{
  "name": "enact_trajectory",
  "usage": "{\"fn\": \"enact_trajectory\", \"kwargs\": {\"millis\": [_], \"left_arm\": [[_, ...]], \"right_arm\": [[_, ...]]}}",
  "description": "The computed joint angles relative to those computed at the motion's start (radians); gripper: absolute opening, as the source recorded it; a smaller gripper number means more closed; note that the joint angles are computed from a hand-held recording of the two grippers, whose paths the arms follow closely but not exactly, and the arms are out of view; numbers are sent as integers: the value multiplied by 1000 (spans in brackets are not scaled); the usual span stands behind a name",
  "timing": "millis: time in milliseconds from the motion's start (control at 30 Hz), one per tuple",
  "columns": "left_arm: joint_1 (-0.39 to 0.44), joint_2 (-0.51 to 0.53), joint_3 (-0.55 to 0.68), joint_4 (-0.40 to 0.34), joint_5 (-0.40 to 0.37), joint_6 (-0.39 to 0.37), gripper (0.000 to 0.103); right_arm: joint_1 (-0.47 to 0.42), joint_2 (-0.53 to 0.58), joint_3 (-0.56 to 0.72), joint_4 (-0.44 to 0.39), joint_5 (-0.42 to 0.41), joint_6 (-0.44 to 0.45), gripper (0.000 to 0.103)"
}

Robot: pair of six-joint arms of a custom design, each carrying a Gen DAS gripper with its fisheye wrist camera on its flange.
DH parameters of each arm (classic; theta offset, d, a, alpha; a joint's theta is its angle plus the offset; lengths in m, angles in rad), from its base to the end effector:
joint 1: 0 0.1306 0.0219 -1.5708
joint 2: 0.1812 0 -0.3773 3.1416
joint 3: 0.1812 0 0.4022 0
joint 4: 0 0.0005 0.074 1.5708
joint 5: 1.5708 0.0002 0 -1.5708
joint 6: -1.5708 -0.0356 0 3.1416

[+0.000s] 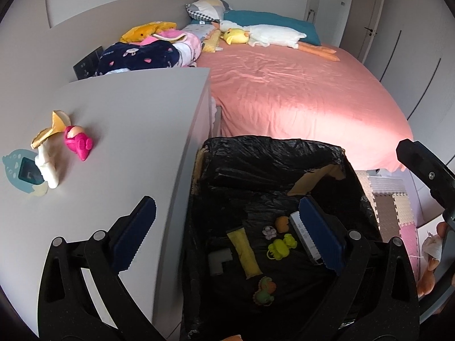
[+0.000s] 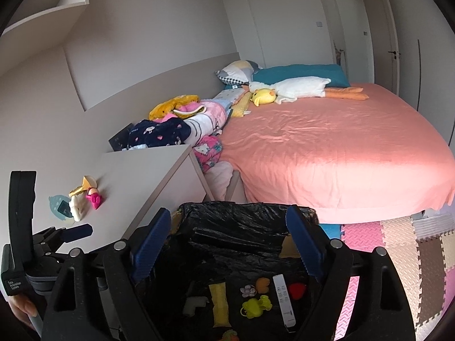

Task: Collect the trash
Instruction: 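Move both open tools back over the remaining items on the table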

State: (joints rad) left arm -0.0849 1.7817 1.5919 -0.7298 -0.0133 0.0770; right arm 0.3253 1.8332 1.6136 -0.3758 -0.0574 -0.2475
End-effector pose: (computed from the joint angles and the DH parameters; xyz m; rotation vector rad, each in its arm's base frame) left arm 0.6251 -0.0532 0.3161 0.0043 2.4910 -0.0515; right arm 0.6315 0.2146 0.3222 -0.1185 2.1882 0.3887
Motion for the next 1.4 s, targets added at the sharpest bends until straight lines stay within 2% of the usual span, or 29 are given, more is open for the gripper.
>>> {"fn": "enact_trajectory", "kwargs": {"millis": [567, 1033, 1400], "left_arm": [[89, -26, -43, 26, -31, 0, 97], [202, -47, -76, 41, -53, 26, 97], [271, -49, -82, 48, -50, 44, 97]], "right_arm": [[64, 116, 153, -79, -40, 15, 84], [139, 254, 357, -167, -76, 37, 84], [187, 389, 576, -274, -106, 65, 84]]}}
